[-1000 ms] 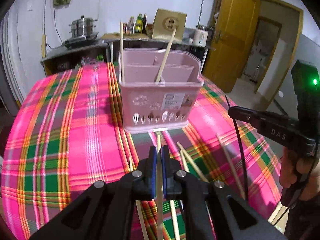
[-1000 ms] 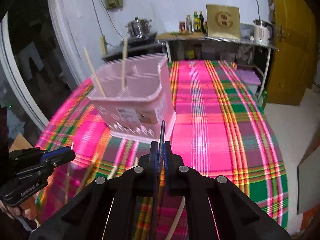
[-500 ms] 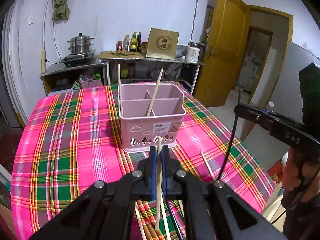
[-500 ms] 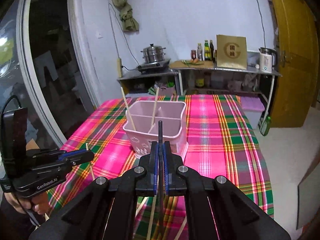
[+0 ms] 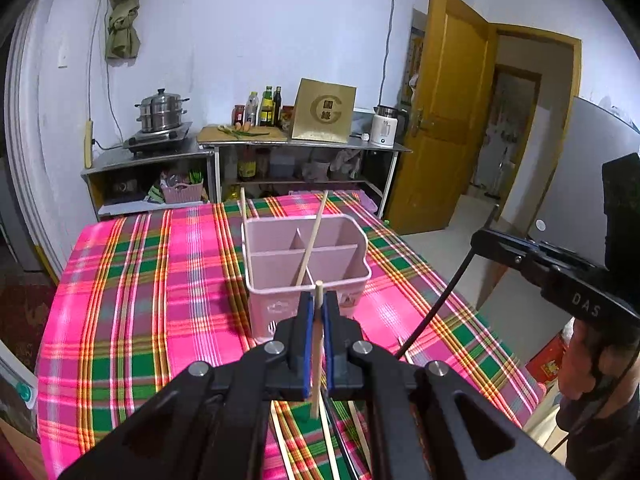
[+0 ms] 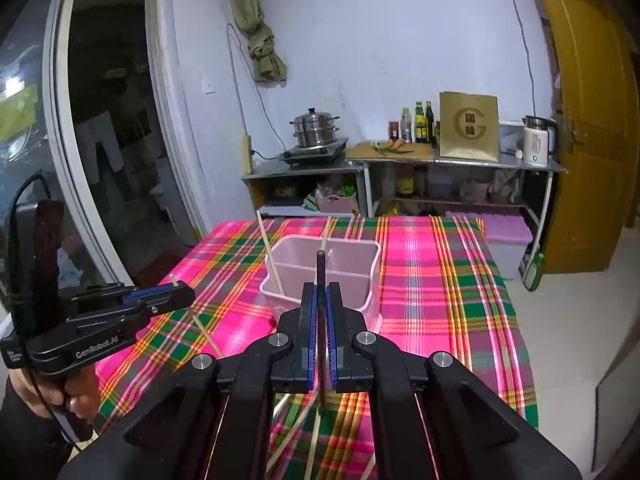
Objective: Organize utensils
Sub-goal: 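Lift both chopsticks over the pink basket and open both tools to drop them in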
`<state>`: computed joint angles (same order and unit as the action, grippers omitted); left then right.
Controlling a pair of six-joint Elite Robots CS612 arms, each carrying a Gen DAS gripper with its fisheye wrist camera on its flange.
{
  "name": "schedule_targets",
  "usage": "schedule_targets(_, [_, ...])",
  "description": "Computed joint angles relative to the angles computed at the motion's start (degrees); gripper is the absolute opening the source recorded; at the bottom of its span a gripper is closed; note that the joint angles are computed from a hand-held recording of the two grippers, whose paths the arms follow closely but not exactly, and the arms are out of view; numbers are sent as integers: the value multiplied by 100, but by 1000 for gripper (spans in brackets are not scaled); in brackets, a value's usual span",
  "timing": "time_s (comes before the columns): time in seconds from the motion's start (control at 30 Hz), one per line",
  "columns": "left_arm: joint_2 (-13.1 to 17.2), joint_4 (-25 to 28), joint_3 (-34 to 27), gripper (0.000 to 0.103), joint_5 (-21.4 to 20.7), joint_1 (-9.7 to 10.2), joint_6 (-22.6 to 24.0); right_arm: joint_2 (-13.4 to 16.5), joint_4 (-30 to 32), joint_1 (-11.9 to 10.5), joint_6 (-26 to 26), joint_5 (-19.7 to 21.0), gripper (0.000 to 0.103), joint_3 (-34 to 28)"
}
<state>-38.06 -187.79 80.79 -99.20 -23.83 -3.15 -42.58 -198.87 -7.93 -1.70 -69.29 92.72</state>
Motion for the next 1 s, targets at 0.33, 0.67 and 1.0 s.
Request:
schedule_targets(0.33, [-20, 179, -398, 5, 16, 34, 115, 16, 70, 22, 102, 137, 4, -351])
schedule_targets(0.67, [57, 246, -897, 5, 53, 102, 52, 129, 31, 42, 346, 184, 4, -863])
schedule_targets(1.0, [341, 478, -1425, 5, 89, 163, -1, 382, 170, 88, 577, 234, 4, -1391])
